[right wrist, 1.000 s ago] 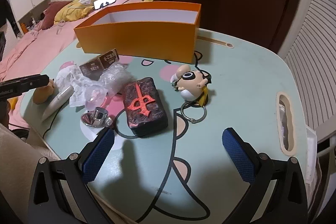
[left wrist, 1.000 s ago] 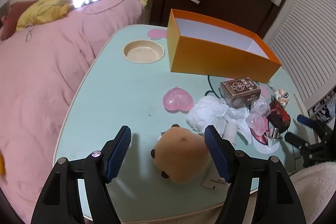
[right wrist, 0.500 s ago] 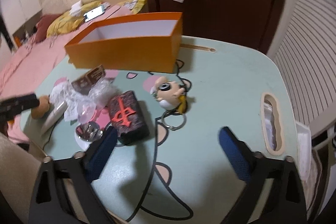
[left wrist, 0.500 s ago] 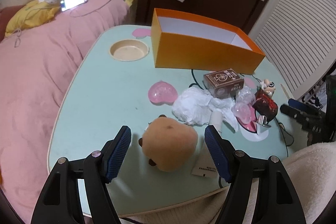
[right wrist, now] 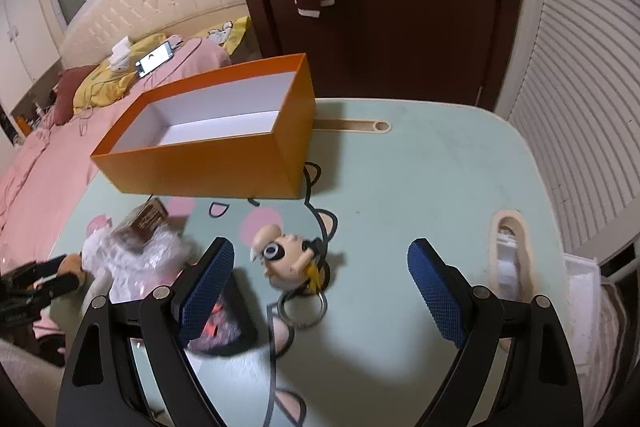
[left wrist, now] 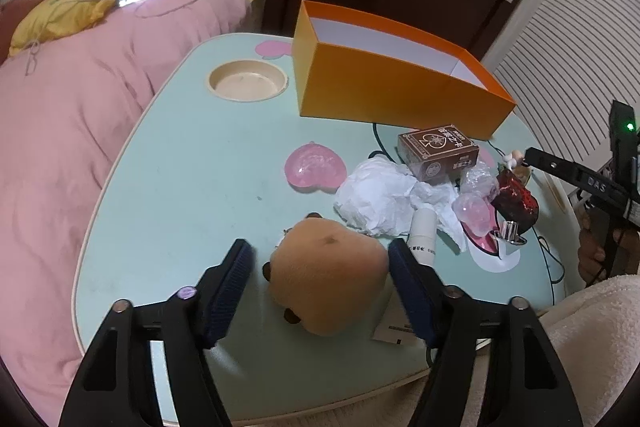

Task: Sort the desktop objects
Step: 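Grasp the tan sponge with the left tool while the right tool grasps the cartoon figurine, then carry the sponge and figurine into the orange box and open both tools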

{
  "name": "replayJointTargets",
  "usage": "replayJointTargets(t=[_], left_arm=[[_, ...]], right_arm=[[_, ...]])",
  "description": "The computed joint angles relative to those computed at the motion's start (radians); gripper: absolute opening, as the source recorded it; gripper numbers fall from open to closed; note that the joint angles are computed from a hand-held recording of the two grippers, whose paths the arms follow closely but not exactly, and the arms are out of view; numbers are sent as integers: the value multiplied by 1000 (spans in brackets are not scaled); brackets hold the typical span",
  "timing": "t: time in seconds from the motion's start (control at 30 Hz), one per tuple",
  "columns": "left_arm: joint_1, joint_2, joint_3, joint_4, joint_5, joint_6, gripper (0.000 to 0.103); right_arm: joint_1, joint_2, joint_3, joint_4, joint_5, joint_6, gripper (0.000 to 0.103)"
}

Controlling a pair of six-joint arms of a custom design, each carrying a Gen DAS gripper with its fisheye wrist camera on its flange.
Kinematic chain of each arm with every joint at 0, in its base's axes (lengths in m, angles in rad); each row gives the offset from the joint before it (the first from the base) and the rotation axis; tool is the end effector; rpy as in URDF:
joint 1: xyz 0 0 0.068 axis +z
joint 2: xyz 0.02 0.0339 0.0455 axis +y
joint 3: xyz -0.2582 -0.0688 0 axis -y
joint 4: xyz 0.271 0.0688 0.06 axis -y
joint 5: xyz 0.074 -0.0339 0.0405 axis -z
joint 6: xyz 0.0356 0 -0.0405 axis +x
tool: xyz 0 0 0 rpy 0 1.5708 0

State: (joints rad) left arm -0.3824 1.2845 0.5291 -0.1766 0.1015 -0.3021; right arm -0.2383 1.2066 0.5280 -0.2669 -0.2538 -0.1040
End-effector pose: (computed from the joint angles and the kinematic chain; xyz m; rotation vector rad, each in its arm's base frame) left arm 0.2313 -0.0969 0.1312 0.1448 2.5396 -0.4040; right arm 0.2355 -0.0480 0.1434 0.0643 2.4807 0.1752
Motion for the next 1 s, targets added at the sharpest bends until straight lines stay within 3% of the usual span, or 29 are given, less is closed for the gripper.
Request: replayJointTargets(t=[0.1,0.3,0.57,0.77,1.0], left_arm=[[-1,0,-1,1,0,4,56],[-32,10,2,14,-41,18,51],[-38,51,37,14,-48,-1,50],[-62,70,58,1,-90,-20,50],[-90,67,75,-11,-147,-22,50]], right_arm=[[-5,68,31,5,-24,23,84],[3,119,50,20,-31,43,82],[70,171,66,35,71,36,47],[100,172,59,50,128,33,45],[89,163,56,43,117,38,45]])
